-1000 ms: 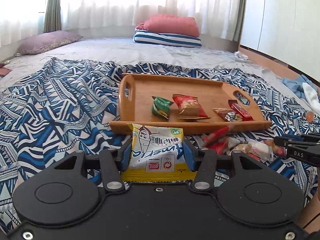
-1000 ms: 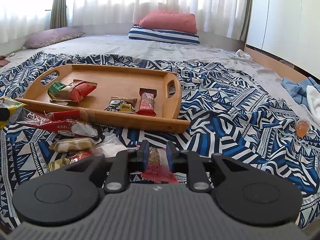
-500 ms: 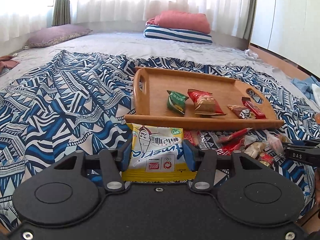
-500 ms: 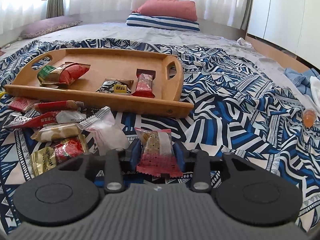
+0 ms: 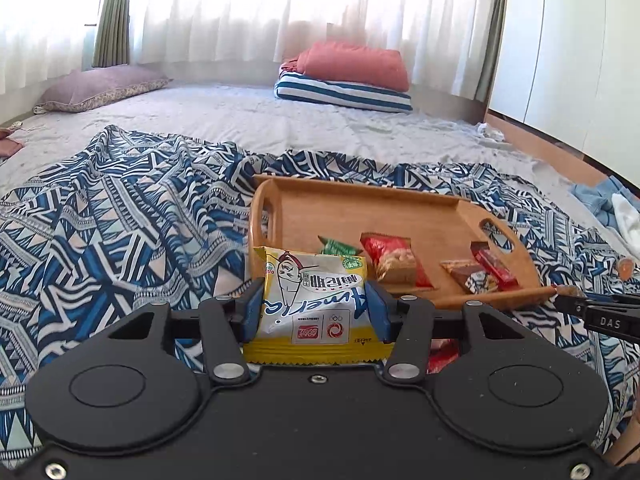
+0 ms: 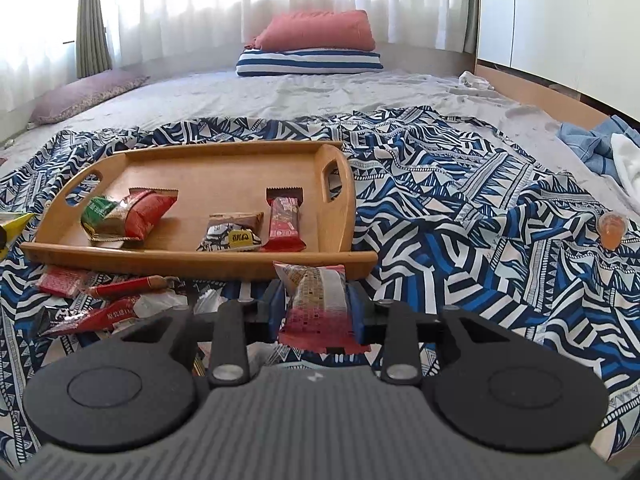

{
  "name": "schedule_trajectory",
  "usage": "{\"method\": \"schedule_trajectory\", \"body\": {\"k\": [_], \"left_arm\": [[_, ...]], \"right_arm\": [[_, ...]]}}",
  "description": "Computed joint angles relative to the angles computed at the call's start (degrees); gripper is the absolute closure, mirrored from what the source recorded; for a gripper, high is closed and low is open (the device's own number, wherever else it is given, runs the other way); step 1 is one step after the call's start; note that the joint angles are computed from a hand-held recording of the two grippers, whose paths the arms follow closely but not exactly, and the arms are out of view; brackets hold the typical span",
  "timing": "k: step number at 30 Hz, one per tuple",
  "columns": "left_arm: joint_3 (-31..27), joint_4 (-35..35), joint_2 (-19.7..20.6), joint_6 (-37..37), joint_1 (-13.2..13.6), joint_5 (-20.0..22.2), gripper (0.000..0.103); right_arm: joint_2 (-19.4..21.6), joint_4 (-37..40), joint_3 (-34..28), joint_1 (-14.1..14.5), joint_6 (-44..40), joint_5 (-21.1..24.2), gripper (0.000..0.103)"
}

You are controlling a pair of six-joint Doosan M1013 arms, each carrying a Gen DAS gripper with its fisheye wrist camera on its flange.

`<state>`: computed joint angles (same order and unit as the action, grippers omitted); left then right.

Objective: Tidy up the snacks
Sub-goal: 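Carry both held packets onto the wooden tray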

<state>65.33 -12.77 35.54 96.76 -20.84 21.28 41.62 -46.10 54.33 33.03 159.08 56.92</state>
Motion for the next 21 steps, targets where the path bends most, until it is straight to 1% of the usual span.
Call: {"method": "schedule_trajectory", "body": {"k": [6, 9, 11, 14, 19, 21], "left_arm": [[-5.65, 0.58, 2.94, -0.25, 0.21, 1.66, 0.054], [-9.37, 7.14, 5.05, -5.52, -0.23, 3.0, 0.053], [-11.9, 10.67, 6.6, -8.71, -0.52, 4.32, 0.053], [-15.19, 12.04, 8.75, -9.96, -0.8, 5.93, 0.053], [-20.01, 16.59, 12.13, -13.12, -1.62, 8.35, 0.053], [-21.48, 17.59, 13.2, -13.7, -1.84, 9.26, 0.053]], "right_arm": [[1.01, 0.25, -3.5, -0.94, -2.89, -0.27, 0.064], [2.45, 1.74, -6.66, -1.79, -5.89, 0.26, 0.064], [3.39, 3.76, -8.7, -2.48, -7.15, 0.05, 0.064], [4.82, 7.89, -11.47, -3.52, -8.86, -1.19, 0.064], [8.98, 13.47, -18.72, -4.49, -13.42, -0.55, 0.064], [10.88, 16.0, -22.05, -4.87, -14.73, 0.41, 0.064]]}}
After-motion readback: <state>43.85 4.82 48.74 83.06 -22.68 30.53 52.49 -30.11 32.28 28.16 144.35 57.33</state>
